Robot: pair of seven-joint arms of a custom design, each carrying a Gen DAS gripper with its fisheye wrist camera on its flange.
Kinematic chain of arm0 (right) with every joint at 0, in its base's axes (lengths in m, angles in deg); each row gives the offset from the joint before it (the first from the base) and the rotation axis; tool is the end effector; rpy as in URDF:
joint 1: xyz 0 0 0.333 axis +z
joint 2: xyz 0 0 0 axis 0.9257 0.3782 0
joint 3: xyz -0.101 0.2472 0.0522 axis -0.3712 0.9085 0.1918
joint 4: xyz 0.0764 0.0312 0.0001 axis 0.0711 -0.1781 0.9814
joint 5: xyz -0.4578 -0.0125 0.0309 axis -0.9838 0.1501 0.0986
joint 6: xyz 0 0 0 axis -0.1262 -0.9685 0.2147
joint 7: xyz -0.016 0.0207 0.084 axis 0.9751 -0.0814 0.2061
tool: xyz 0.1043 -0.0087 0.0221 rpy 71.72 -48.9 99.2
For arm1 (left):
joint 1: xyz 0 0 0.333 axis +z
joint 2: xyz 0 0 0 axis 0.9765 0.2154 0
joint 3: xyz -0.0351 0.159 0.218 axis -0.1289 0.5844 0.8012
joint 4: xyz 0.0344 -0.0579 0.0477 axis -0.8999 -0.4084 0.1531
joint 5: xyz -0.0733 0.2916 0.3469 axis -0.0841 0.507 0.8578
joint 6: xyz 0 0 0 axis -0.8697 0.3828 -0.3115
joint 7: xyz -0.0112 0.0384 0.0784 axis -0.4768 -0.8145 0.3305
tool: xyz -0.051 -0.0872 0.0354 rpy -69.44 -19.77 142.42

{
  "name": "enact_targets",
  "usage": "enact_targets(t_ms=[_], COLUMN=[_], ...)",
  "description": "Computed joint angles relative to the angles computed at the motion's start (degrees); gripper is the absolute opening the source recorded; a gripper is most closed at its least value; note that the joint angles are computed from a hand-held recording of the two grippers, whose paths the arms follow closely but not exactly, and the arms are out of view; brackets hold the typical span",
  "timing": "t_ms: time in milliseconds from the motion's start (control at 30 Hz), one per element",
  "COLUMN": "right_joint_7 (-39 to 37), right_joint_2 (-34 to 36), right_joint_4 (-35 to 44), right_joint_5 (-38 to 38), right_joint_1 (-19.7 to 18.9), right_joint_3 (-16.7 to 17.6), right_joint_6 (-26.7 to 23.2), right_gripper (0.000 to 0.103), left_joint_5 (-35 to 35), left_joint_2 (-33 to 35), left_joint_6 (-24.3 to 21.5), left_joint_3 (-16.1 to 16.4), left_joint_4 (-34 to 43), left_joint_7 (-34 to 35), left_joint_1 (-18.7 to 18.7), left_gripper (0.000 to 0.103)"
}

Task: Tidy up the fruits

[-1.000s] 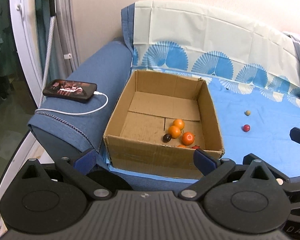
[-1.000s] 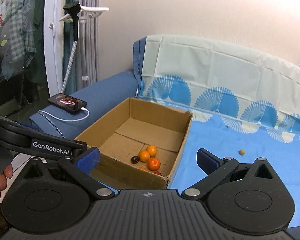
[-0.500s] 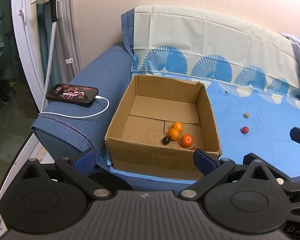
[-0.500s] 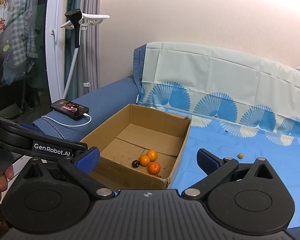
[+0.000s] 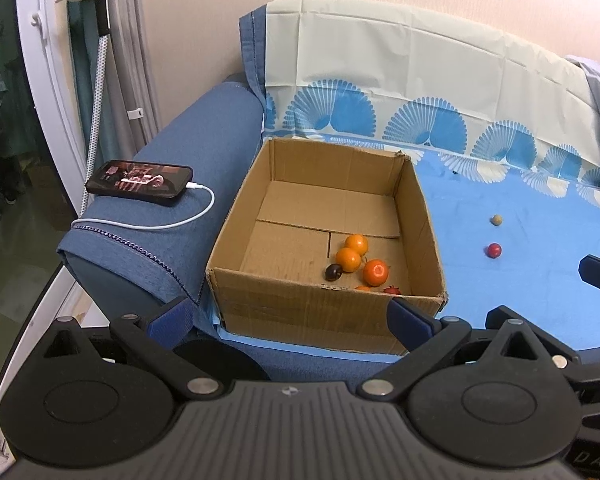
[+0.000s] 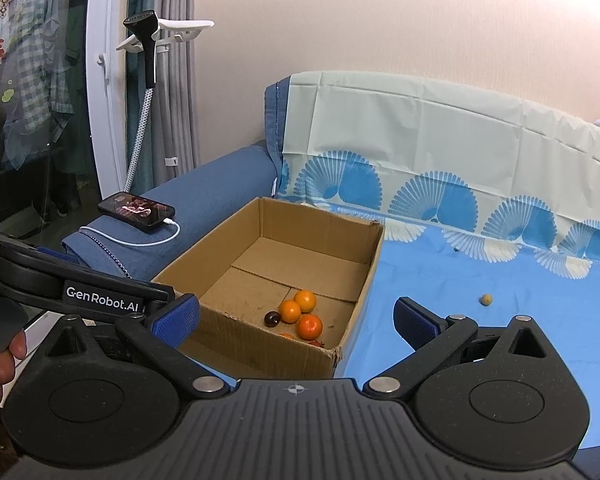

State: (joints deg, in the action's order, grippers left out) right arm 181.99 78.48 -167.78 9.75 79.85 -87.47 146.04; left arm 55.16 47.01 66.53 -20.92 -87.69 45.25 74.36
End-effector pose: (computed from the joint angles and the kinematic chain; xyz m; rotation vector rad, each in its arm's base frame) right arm 0.6312 0.2119 0.5260 -1.5190 1.5603 -0.9525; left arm 0.7172 -0.1122 0.5498 -1.5181 1.9446 -0.8037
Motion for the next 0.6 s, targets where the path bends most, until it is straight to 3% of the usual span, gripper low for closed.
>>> enact_targets(t_ms=[333,600], right_joint_7=[5.7,11.4], right_joint_2=[0.8,1.9], right_joint_4=[-0.4,-1.8], right_joint_5=[-0.9,-0.7], right_joint_1=[-1.1,-4.1], right_joint_3=[-1.5,-3.6], right_joint_6=[-0.6,-5.2], right_gripper=[0.102,0.102], left_joint_5=[2.1,4.8], left_joint_2=[5.4,17.3], left_joint_6=[-5.1,-13.9], left_joint_3=[-0.1,0.1], left_joint_4=[7.0,24.2], left_joint_7=[1.6,0.8], left_joint_1=[-1.6,-5.1], left_gripper=[0.103,0.103])
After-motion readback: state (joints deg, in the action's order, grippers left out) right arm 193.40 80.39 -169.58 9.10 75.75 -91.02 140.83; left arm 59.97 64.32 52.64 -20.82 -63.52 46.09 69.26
